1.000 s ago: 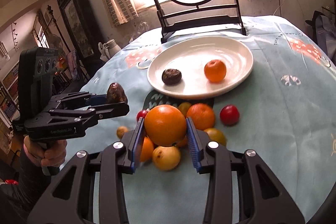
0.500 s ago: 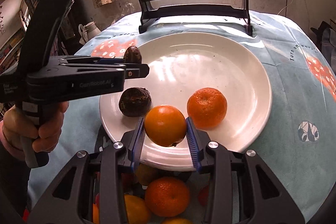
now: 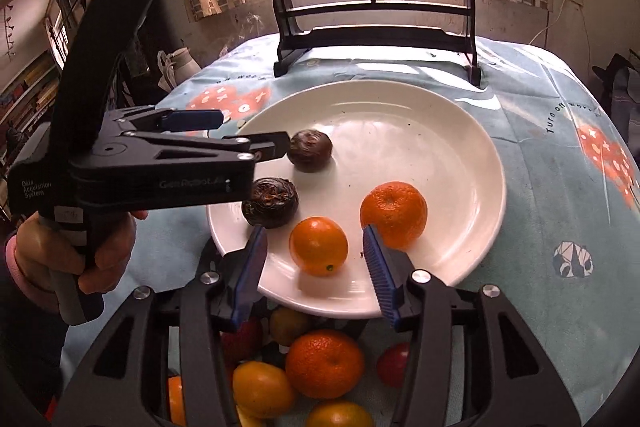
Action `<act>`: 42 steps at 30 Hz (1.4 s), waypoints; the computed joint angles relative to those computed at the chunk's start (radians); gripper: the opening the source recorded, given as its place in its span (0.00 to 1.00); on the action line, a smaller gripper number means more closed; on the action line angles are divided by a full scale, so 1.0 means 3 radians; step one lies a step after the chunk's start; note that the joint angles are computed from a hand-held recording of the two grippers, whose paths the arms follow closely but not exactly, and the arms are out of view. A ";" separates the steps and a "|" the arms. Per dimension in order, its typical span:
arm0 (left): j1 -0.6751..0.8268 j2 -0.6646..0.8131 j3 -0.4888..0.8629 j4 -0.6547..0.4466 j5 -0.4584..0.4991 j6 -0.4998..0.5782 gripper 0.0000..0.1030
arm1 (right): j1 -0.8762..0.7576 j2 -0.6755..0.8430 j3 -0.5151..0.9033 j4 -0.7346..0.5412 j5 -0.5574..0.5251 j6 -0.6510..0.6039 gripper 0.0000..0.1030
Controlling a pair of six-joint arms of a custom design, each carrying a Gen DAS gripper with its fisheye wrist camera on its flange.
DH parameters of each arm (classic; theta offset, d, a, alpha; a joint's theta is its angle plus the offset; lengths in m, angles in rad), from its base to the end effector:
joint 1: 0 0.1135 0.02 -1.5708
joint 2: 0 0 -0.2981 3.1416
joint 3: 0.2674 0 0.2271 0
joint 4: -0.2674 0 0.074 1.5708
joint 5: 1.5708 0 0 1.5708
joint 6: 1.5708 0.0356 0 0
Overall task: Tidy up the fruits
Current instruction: 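Carry both fruits onto the white plate and open both tools, then grasp the olive-green citrus with the right tool while the left tool grasps a dark brown fruit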
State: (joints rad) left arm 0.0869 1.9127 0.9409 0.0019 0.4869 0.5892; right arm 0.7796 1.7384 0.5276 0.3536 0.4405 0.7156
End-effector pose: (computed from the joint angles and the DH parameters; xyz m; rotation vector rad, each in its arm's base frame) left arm 0.3527 0.0140 0.1603 0.7768 2.2830 -0.3163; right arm 0.2045 0.1808 0.1433 0.1196 2.3299 0.2075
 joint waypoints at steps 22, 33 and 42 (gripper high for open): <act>0.1851 -0.0109 -0.0940 -0.0750 0.0824 0.1892 0.94 | 0.1061 -0.0163 -0.0874 0.0217 0.0459 0.1082 0.50; 0.1814 -0.0135 -0.0999 -0.0682 0.0779 0.1909 0.94 | 0.0921 -0.0019 -0.0811 0.0215 0.0222 0.1013 0.50; 0.1766 -0.0132 -0.1015 -0.0622 0.0732 0.1852 0.94 | 0.0867 0.0065 -0.0789 0.0256 0.0166 0.0964 0.50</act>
State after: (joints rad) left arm 0.6167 1.8729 0.6364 -0.1845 0.7065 1.1448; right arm 1.0396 1.7580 0.2910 0.4305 0.4902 1.0048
